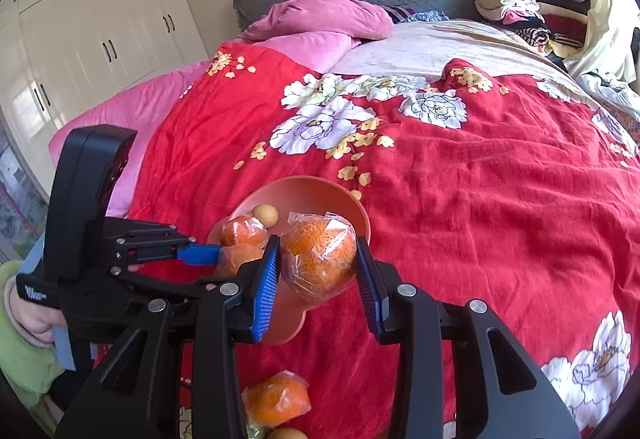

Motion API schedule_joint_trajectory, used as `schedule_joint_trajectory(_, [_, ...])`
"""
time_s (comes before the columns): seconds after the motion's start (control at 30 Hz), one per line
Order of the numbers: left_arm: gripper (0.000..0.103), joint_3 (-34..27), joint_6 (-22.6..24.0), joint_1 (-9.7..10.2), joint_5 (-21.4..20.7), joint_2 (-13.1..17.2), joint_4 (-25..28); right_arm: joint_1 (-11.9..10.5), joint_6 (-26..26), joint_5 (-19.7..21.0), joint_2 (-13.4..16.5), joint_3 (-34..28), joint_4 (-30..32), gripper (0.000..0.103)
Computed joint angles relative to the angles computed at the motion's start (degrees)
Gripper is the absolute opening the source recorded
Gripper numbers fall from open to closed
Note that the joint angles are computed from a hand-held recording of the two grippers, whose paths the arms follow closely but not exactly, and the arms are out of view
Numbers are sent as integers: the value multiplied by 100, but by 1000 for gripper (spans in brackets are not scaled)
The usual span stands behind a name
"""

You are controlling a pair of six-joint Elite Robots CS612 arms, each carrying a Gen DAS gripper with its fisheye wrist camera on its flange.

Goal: Organize fruits
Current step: 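Carry both oranges to the pink plate and open the right gripper there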

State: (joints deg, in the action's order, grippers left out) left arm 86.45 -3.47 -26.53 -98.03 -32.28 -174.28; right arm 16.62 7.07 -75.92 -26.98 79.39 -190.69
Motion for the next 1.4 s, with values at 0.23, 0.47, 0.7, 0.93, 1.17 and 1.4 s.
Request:
schedule_joint_trajectory(0.23, [32,-44,14,0,18,44,25,22,-349,81,131,-393,626,35])
schedule_joint_trajectory(0.47, [33,-64,0,9,-36,76,4,38,-500,12,254,-652,993,35])
schedule_joint_trajectory(0.7, [33,-80,-15,21,-89,94,-12,40,-575,102,303,-720,1154,35])
schedule_joint_trajectory(0.93, [33,-75,-24,24,-103,93,-19,45,-615,114,330,-787,1328,36])
schedule_joint_trajectory(1.17, [33,-73,-21,26,-104,92,-18,45,-600,103,332,-801,1375,36])
schedule_joint_trajectory(1.4, [33,-69,-30,26,-106,90,-14,34,-553,135,331,-783,1349,36])
